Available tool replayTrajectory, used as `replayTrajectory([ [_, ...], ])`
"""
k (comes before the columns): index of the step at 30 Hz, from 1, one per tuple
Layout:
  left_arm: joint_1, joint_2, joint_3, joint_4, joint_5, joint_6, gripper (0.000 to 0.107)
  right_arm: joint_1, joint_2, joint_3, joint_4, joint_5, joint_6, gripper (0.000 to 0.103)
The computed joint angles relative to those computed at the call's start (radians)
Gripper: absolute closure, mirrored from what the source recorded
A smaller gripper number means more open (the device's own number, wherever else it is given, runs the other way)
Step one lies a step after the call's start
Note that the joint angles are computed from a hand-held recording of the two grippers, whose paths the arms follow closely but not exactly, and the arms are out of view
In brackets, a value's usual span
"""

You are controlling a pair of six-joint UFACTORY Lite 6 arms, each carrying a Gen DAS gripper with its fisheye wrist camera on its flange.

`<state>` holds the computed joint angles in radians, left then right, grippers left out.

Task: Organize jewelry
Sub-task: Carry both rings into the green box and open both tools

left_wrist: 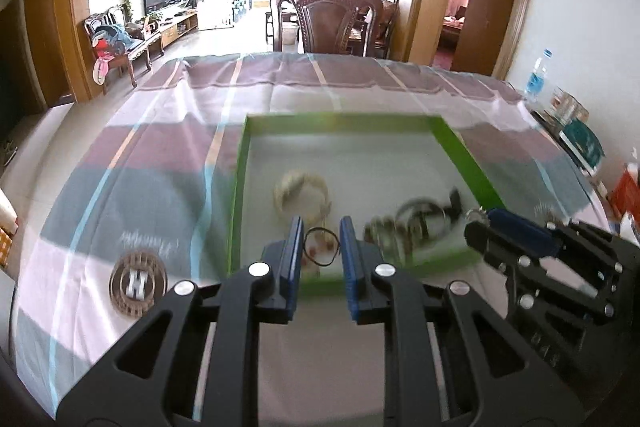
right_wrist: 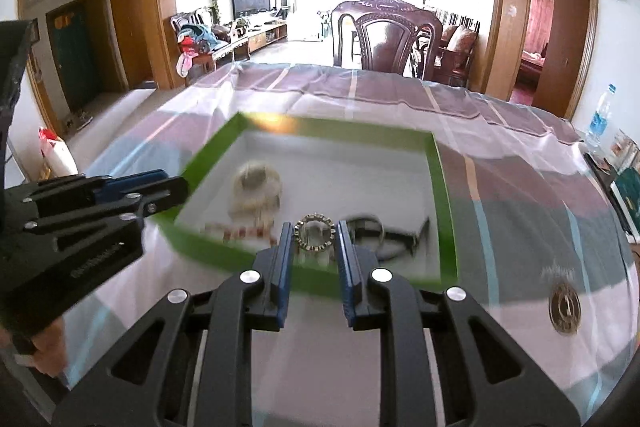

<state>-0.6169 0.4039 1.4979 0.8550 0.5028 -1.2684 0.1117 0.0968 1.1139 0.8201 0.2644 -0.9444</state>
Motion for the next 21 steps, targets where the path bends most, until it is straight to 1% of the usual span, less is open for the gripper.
replayTrajectory([
  [2,0.036,0.118,0.164,-0.126,0.020,0.140,0.088,0.006,0.093,0.105,-0.125,-0.008,0.136,0.082],
  [4,0.062,0.242,0.325,-0.254,0.052,0.272,0.088,0.003,0.189,0.196,-0.296,-0.021,0.311,0.082],
  [6,0.072,0.343,0.449,-0.291,0.096,0.323,0.088,-0.018,0.252,0.248,-0.334,-0.012,0.360,0.082],
  [8,0.078,0.406,0.514,-0.311,0.110,0.341,0.088,-0.032,0.313,0.294,-0.345,0.002,0.380,0.082],
  [10,0.088,0.447,0.550,-0.334,0.116,0.361,0.088,-0.030,0.358,0.316,-0.397,-0.004,0.426,0.082],
  [11,0.089,0.459,0.556,-0.331,0.117,0.360,0.088,-0.029,0.361,0.311,-0.404,-0.010,0.432,0.082],
  [13,0.093,0.465,0.546,-0.310,0.106,0.341,0.088,-0.033,0.374,0.308,-0.364,-0.023,0.388,0.082],
  [15,0.095,0.437,0.493,-0.262,0.081,0.292,0.078,-0.026,0.365,0.292,-0.381,-0.038,0.412,0.080],
  [16,0.093,0.434,0.487,-0.242,0.079,0.271,0.064,-0.028,0.356,0.286,-0.384,-0.038,0.415,0.075],
  [17,0.086,0.417,0.458,-0.183,0.077,0.214,0.055,-0.028,0.346,0.276,-0.384,-0.038,0.415,0.068],
  [18,0.078,0.404,0.439,-0.134,0.086,0.168,0.054,-0.027,0.332,0.268,-0.396,-0.038,0.429,0.064],
  [19,0.071,0.377,0.400,-0.089,0.089,0.127,0.054,-0.029,0.301,0.243,-0.409,-0.044,0.444,0.057],
  [20,0.067,0.347,0.360,-0.070,0.079,0.108,0.053,-0.032,0.278,0.224,-0.395,-0.047,0.431,0.051],
  [21,0.064,0.311,0.315,-0.050,0.066,0.085,0.053,-0.037,0.240,0.190,-0.353,-0.050,0.390,0.048],
])
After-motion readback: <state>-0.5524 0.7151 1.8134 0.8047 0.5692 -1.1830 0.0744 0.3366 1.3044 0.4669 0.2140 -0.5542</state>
